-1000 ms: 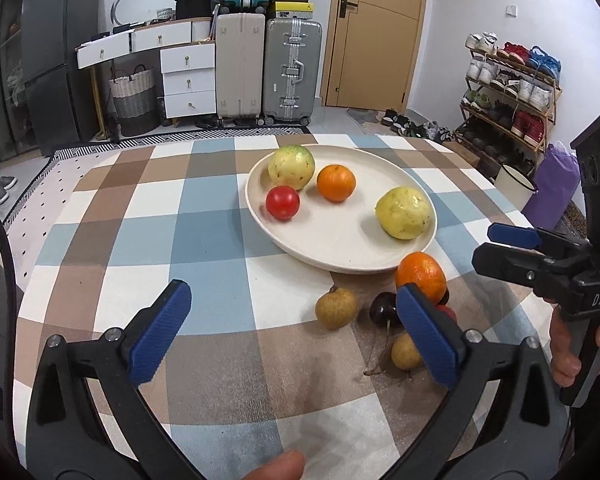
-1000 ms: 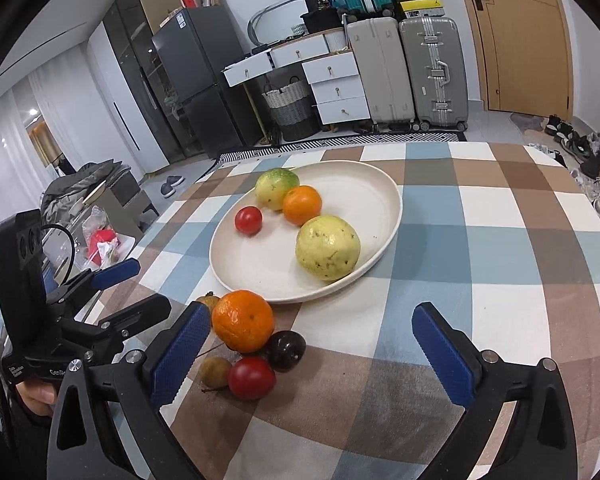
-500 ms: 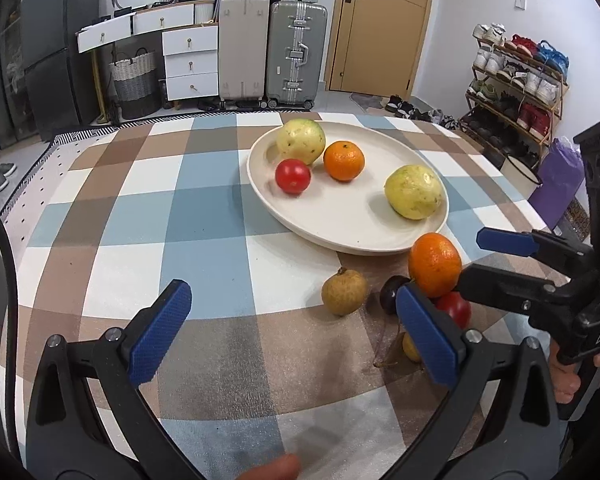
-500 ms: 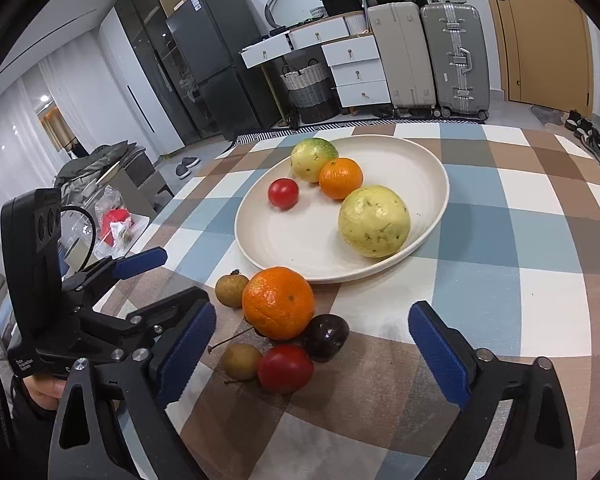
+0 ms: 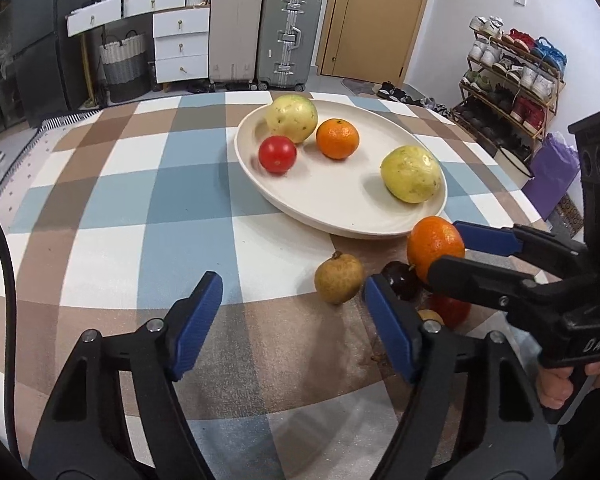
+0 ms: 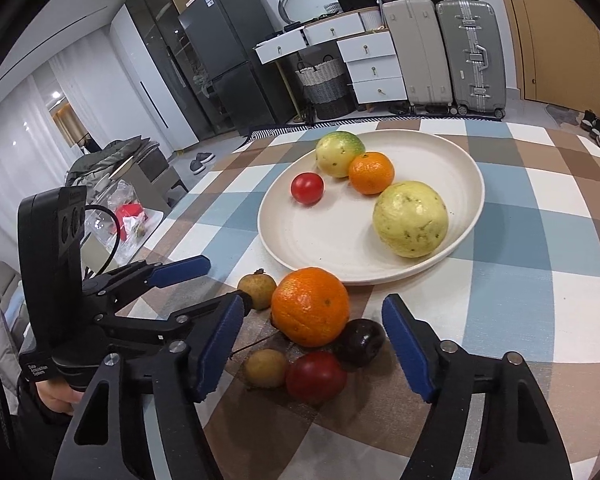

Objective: Organize fruits
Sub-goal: 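Grasp an orange with the right gripper while the left grasps a small brown pear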

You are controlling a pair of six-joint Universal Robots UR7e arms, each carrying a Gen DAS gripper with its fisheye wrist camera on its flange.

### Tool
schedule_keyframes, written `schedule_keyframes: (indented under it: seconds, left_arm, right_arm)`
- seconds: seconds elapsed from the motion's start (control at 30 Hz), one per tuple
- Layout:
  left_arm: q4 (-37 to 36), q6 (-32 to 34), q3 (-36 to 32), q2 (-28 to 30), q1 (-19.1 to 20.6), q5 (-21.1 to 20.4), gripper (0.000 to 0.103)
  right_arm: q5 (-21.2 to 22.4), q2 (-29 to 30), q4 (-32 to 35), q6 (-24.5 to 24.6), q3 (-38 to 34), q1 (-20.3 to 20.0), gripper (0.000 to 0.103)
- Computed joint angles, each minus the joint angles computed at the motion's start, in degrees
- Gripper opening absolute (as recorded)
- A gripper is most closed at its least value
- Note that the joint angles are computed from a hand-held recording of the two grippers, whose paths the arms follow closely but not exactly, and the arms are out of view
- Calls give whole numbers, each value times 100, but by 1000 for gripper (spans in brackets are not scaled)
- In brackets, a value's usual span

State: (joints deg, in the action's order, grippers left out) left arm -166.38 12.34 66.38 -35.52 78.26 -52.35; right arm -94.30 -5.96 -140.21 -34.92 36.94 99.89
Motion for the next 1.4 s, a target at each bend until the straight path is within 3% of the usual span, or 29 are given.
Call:
schedule_keyframes:
  seconds: [0.27, 0.77, 0.9, 1.0, 1.1, 1.4]
  left_arm:
    - [448, -195, -232, 90, 51, -269, 69]
    - [542, -289, -372, 135, 109, -460, 66]
    - [645, -264, -345, 69, 170, -904, 43]
    - [665, -190, -315, 48, 163, -974, 25]
    - [614, -190, -278, 39, 157, -970, 25]
    - [154, -64, -91, -14, 100, -761, 24]
  right_arm:
    - [-52, 1, -91, -23, 56, 12, 54]
    - [-11, 77, 34, -46, -127, -12, 53]
    - [-24, 66, 0, -155, -72, 10, 53]
    - [-30, 54, -57, -273, -7, 28, 46]
    - [-77, 50, -94, -303, 20, 33, 40]
    - [222, -125, -337, -171, 293, -40, 39]
